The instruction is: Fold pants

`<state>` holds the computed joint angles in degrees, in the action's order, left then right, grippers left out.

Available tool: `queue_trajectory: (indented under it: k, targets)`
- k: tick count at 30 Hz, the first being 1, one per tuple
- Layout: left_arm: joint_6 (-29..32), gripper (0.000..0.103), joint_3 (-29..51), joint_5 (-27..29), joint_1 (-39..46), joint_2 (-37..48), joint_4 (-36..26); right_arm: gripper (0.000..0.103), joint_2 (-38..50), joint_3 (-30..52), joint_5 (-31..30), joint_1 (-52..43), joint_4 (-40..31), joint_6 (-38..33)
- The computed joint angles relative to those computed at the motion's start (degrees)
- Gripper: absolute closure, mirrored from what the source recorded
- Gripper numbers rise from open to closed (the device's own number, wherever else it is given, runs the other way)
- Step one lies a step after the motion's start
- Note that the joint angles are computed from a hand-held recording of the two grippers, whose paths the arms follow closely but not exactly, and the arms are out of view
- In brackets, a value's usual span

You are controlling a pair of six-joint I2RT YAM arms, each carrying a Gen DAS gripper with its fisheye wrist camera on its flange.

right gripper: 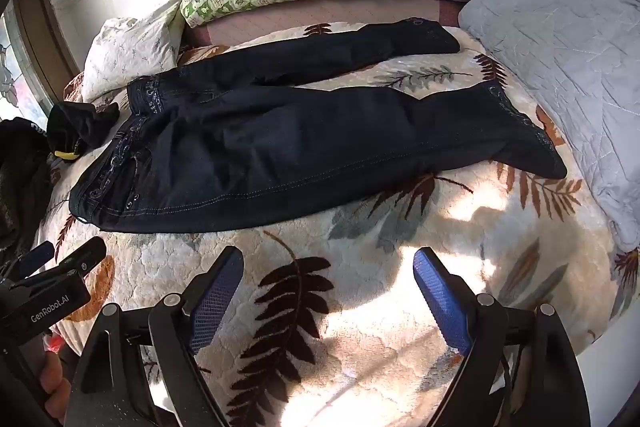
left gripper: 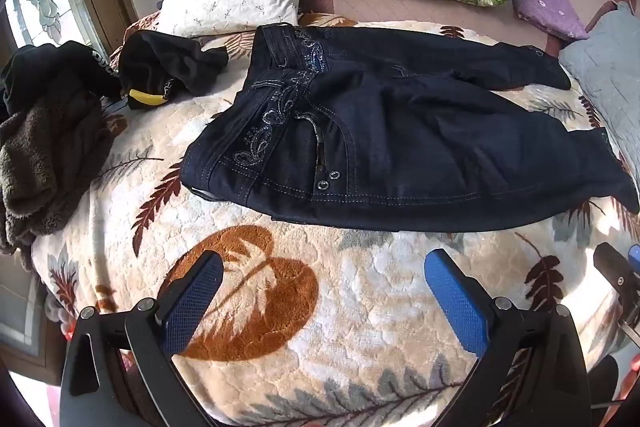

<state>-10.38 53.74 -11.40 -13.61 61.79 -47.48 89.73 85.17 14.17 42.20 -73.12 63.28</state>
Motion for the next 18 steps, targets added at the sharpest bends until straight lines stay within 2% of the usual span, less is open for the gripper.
queue_trajectory:
  k: [5,7,9,15,18]
  targets:
    - [1.0,0.001,-0.7,4.9,4.3,0.5,0.7,0.015,-0.9,-0.5,-0.9,-2.3,0.1,-1.9]
    - [2.3,0.001,-0.9,6.0,5.6,0.5,0.8,0.015,-1.1,-0.6,0.8,-0.6,-0.3,-0.1]
    - [0.1,0.001,-0.7,3.4,2.7,1.3,0.9,0.015,-1.0,-0.5,0.6,-0.6,-0.5,0.2]
    - [1.5,0.001,-1.3,4.1,3.7,0.4,1.8,0.015,-0.6,-1.3,0.2,-0.8,0.4,0.3]
    - [0.0,0.001,-1.0,2.5,1.5,0.2,0.9,0.015,-0.5,-1.4,0.0,-0.9,0.5,0.3]
